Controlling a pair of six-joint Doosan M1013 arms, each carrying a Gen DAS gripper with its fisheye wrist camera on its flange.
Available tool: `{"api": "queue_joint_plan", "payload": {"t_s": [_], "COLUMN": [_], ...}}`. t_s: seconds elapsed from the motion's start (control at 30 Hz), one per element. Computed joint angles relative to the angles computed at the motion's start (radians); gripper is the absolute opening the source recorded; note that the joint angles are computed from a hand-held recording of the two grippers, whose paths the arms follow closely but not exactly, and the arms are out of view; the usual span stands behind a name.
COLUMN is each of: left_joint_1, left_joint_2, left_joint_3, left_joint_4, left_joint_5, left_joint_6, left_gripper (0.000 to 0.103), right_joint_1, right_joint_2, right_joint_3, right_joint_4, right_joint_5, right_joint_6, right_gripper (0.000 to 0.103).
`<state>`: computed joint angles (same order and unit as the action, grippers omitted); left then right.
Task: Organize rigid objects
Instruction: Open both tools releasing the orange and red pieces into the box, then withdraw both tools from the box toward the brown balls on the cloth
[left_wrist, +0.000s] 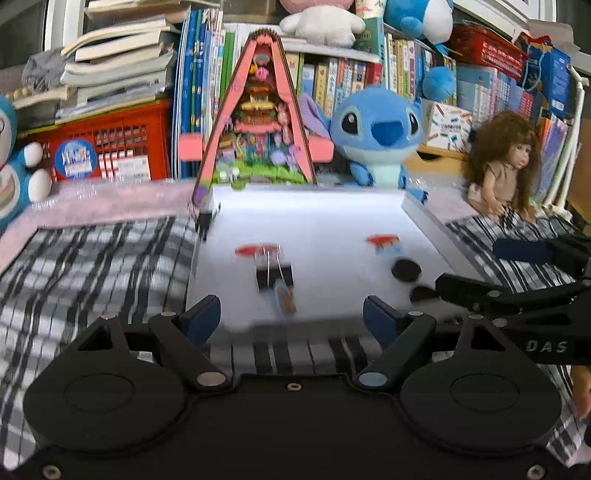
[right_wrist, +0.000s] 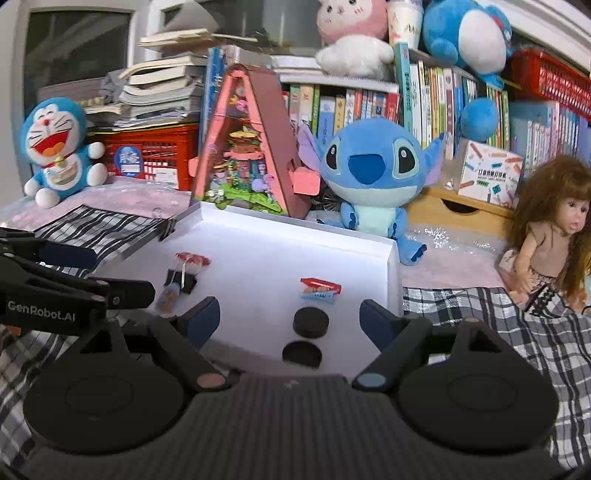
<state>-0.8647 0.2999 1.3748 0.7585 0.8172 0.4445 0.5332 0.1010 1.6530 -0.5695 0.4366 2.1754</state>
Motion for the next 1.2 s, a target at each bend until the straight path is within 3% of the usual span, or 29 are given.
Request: {"api": "queue_joint_plan", "payload": {"t_s": [0.2, 0.67, 0.83, 1.2], "left_joint_1": [-0.034, -0.116, -0.151, -0.174], "left_joint_2": [-0.039, -0.105, -0.115, -0.133], "left_joint_3": [0.071, 0.193, 0.224, 0.257], "left_joint_4": [0.024, 0.067, 0.116, 0.132], "left_joint_5": [-0.012, -0.049, -0.029, -0.042], "left_joint_6": [-0.021, -0.061, -0.098, -0.15], "left_gripper": [0.083, 0.083, 0.083, 0.079], "right_joint_1": [0.018, 0.039, 0.061, 0.103], "right_joint_2": [-0.054, -0.136, -0.162, -0.19], "right_joint_3": [0.078, 0.184, 0.231, 0.287], "right_joint_4": [-0.062, -0.1, -0.211, -0.369], "right_joint_5": [-0.038, -0.037, -0.037, -0.001], "right_joint_6": [0.047, 0.097, 0.217, 0.354], "right_gripper": [0.092, 0.092, 0.092, 0.09]}}
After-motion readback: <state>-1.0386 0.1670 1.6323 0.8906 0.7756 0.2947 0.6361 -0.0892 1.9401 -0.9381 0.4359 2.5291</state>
